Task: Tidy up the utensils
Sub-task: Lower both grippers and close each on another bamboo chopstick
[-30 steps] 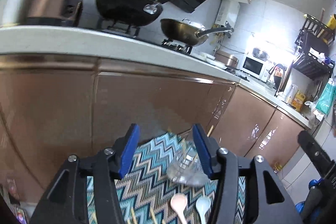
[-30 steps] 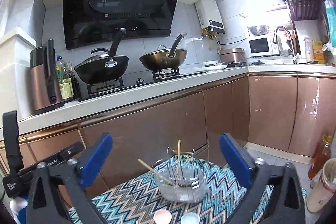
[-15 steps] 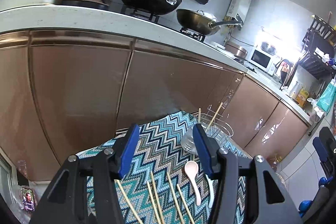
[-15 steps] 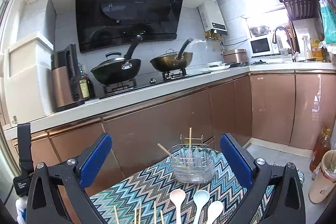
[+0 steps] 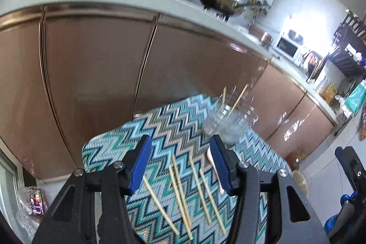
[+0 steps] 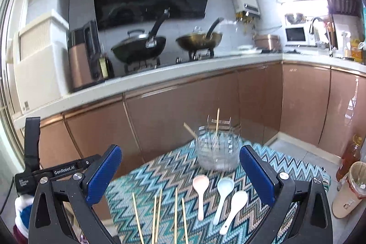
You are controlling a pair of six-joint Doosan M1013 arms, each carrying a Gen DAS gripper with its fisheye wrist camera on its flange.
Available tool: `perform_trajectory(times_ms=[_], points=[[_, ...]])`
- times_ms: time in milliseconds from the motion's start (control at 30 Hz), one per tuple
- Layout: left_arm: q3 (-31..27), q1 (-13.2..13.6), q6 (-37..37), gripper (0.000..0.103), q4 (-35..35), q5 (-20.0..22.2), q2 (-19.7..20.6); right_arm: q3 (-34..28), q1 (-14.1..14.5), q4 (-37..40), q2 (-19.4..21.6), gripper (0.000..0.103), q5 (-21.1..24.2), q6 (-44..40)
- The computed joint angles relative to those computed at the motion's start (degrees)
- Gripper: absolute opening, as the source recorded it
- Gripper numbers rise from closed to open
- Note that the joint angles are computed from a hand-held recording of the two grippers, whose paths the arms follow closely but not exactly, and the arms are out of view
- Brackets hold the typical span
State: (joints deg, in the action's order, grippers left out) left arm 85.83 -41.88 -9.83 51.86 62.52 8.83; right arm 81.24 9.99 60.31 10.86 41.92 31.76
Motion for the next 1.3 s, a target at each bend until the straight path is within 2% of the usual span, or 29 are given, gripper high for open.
perform_trajectory(times_ms=[67,167,267,333,400,500,600,767,867,1000,1200,1300], points=[[1.2,0.97,0.13,0.051,-2.11,-1.73,-0.68,-0.99,0.27,-3.73,0.72,0.103,1.71,2.69],[3.58,3.09,1.44,0.051,-6.82,-7.15,-2.01,-3.54,0.93,-10.76,2.71,0.103,5.95,7.93],[4.18,5.14,5.96,0.051,-12.96,-11.96,-2.05,-6.1,1.68,-15.07,5.12,0.102,10.74,11.04],[4.17,7.16,11.68,0.049,-20.43,-15.56,-1.38,-8.39,2.27,-17.54,7.19,0.092,14.66,13.14],[3.83,8.67,16.79,0.049,-26.92,-17.91,-0.29,-10.69,2.73,-19.42,9.32,0.071,18.51,14.77],[3.1,11.06,23.15,0.043,-36.54,-19.04,1.71,-14.59,3.63,-22.54,12.89,0.053,24.24,17.52],[1.7,13.1,28.11,0.037,-43.05,-17.45,4.19,-18.01,4.55,-25.25,16.05,0.04,28.63,19.08],[-0.63,15.86,34.81,0.03,-52.1,-15.63,7.73,-23.5,6.27,-30.35,21.19,0.031,34.61,21.79],[-2.3,16.84,36.04,0.022,-54.11,-13.59,9.49,-25.76,7.06,-33.12,23.53,0.029,36.6,22.6],[-4.82,17.47,37.01,0.017,-54.89,-10.07,11.64,-27.66,7.34,-33.78,25.5,0.029,38.63,22.41],[-6.65,18.15,37.82,0.014,-56.26,-6.66,13.47,-29.9,8.04,-36.06,27.53,0.029,40.24,22.28],[-7.56,18.38,38.2,0.013,-57.29,-5.33,14.32,-31.46,8.48,-37.69,28.7,0.024,41.25,22.6]])
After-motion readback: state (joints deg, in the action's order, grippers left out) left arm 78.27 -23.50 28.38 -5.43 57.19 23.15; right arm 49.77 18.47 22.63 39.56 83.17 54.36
